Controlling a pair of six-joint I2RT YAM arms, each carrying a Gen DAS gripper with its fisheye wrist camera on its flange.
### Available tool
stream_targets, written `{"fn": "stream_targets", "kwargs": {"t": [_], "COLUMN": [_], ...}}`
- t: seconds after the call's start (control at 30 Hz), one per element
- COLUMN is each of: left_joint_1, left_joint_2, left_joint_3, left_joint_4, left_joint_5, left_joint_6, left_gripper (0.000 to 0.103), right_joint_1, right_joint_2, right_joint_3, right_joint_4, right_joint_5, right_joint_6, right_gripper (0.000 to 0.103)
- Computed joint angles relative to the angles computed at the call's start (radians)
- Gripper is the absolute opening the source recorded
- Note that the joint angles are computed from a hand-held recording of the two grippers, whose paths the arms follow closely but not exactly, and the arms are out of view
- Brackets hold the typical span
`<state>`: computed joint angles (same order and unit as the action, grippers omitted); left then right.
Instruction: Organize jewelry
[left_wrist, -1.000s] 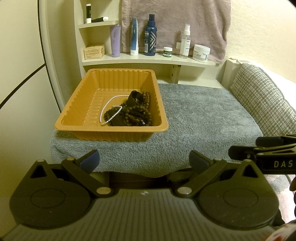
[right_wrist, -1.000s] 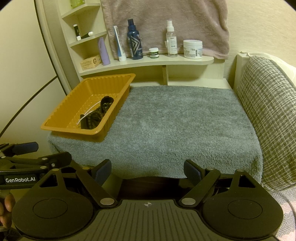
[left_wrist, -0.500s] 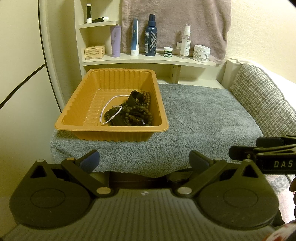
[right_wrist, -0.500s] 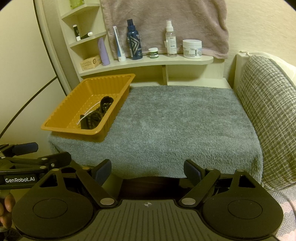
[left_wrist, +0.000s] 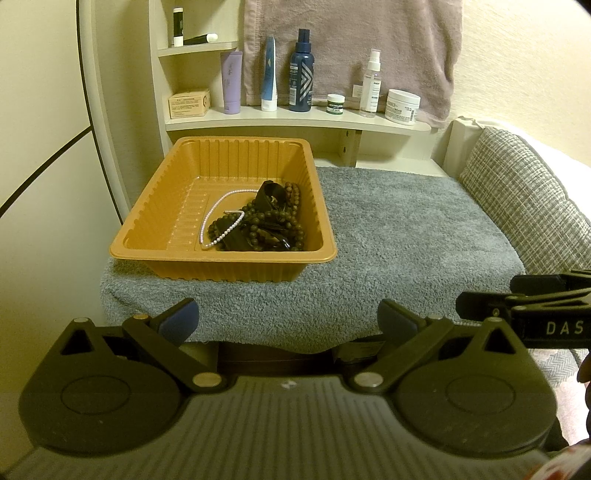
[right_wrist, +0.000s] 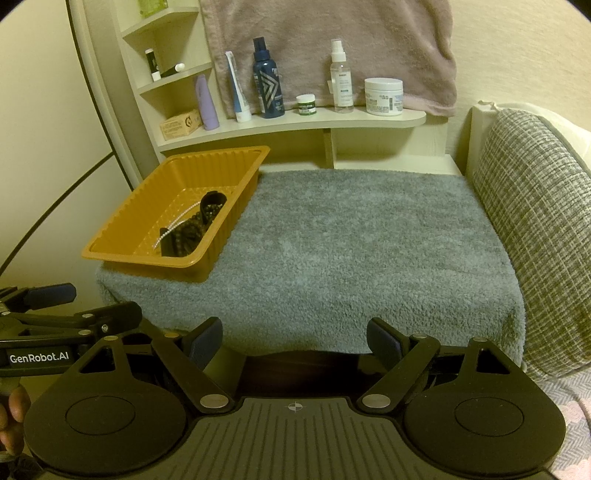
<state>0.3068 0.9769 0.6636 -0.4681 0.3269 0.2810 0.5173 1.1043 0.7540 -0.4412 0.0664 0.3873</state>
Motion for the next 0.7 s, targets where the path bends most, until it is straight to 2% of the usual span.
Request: {"fn": "stream_targets", "kwargs": {"t": [0.7], "left_joint_1": [0.009], "left_joint_2": [-0.011], "left_joint_3": [-0.006], "left_joint_4": [0.013], "left_joint_5": [0.008], "left_joint_6": [-0.01], "left_gripper": [0.102], "right_joint_1": [-0.004], "right_joint_2": [-0.001], "right_joint_3": [-0.001], "right_joint_4": [0.001], "right_joint_5": [-0.004], "right_joint_6": [-0.003], "right_gripper": [0.085]}}
